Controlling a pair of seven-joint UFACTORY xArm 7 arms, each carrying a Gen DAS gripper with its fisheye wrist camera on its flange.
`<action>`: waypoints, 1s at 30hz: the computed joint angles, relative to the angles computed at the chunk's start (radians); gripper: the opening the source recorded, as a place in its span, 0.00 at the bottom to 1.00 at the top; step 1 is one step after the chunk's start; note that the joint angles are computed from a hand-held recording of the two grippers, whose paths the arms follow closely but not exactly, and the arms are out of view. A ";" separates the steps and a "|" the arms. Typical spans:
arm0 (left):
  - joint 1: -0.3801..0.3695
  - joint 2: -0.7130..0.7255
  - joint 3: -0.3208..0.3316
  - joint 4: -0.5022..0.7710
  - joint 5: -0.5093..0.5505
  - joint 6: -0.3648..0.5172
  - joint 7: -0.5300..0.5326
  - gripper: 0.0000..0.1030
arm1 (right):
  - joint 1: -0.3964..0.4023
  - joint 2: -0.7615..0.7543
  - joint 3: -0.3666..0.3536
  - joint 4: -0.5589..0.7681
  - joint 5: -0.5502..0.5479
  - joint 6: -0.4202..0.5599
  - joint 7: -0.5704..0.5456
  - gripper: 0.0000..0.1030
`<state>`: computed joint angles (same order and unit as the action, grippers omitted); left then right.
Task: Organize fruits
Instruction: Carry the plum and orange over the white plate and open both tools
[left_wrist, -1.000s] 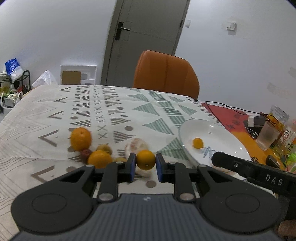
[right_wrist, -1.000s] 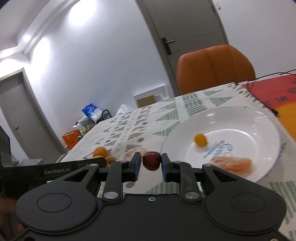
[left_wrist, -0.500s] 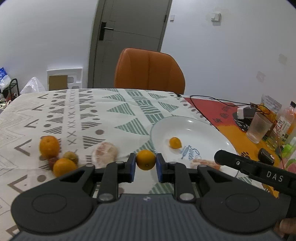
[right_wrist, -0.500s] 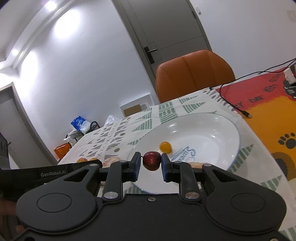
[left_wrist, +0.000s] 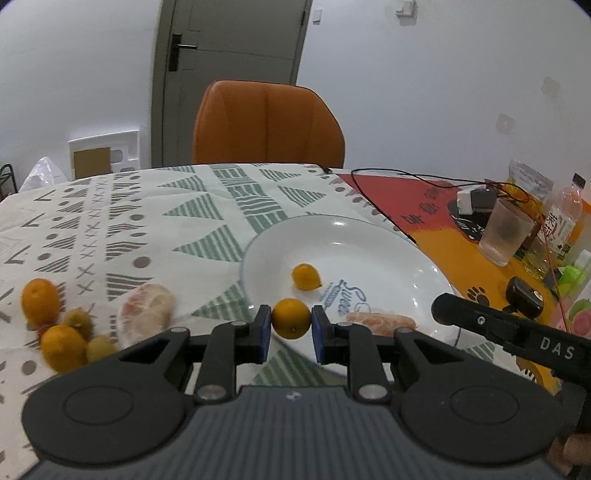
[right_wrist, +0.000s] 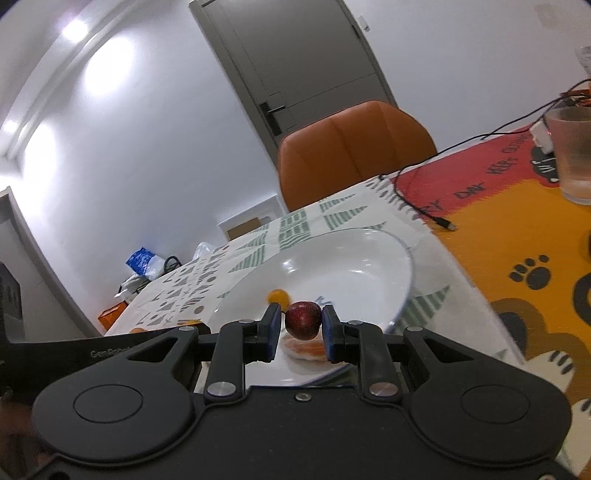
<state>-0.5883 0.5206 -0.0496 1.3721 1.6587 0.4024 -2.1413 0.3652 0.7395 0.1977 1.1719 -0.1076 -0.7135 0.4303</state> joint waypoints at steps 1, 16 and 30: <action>0.002 0.013 -0.002 0.017 -0.008 -0.005 0.014 0.21 | -0.002 -0.001 -0.003 -0.005 0.005 -0.007 0.001 0.21; -0.068 0.081 0.083 0.106 -0.174 -0.043 0.169 0.24 | -0.036 0.022 -0.004 0.006 -0.011 -0.029 0.036 0.21; -0.071 -0.002 0.079 0.013 -0.126 0.036 0.117 0.45 | 0.013 0.030 -0.025 0.049 0.055 -0.025 0.011 0.22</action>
<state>-0.6597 0.5181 0.0294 1.3848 1.5324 0.4381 -2.0239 0.3781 0.7694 0.1725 1.2212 -0.0530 -0.7383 0.4415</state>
